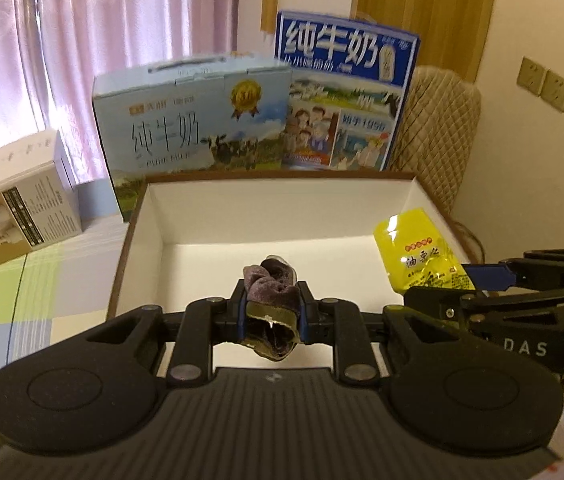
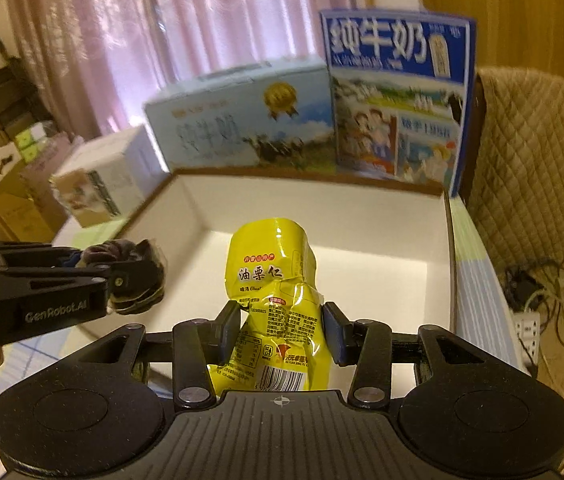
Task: Organize objects
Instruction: 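Carry the sock and the yellow packet over the brown box with both grippers, then open both grippers to drop the sock and packet into the box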
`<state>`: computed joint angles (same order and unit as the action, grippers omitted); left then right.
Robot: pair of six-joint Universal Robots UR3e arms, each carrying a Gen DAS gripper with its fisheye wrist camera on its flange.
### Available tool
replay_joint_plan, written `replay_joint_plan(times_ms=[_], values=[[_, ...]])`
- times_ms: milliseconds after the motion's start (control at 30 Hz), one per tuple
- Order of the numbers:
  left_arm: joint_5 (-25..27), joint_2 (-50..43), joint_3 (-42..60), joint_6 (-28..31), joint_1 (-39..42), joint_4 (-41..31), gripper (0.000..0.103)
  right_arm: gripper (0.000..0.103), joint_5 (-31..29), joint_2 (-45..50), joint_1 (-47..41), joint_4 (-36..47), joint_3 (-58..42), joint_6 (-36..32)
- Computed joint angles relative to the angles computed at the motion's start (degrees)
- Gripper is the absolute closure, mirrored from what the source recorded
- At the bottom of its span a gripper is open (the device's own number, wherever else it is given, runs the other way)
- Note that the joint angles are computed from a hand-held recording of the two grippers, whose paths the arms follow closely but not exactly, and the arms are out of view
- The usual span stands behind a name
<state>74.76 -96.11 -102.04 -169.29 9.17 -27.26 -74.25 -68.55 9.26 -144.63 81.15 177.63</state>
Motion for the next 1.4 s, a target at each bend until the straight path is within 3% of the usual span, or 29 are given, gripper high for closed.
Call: replay_joint_plan(times_ms=[600,833,933,1033,1100,1400], values=[[3.9,-16.8,15.1,3.3,-3.0,-9.8,0.084,0.061,-2.3,15.2,-1.2,17.8,-19.9,0.9],[4.0,-19.4,18.0,3.3,-3.9,-12.2,0.083,0.06,-2.8,17.3,-1.1,20.0,-23.1,1.6],[4.4,-19.9,18.6,3.6,-4.4,-12.3,0.081,0.054,-3.2,17.9,-0.9,19.6,-23.7,1.4],[5.5,-20.4,19.1,3.5,-4.8,-11.8,0.075,0.046,-2.5,17.8,-1.5,19.1,-23.5,2.4],[5.8,-20.3,18.8,3.4,-4.9,-11.0,0.063,0.039,-1.8,17.6,-1.8,19.2,-23.5,2.0],[8.0,-20.2,18.2,4.2,-5.4,-9.8,0.048,0.036,-0.7,14.3,-2.4,15.5,-18.2,0.5]])
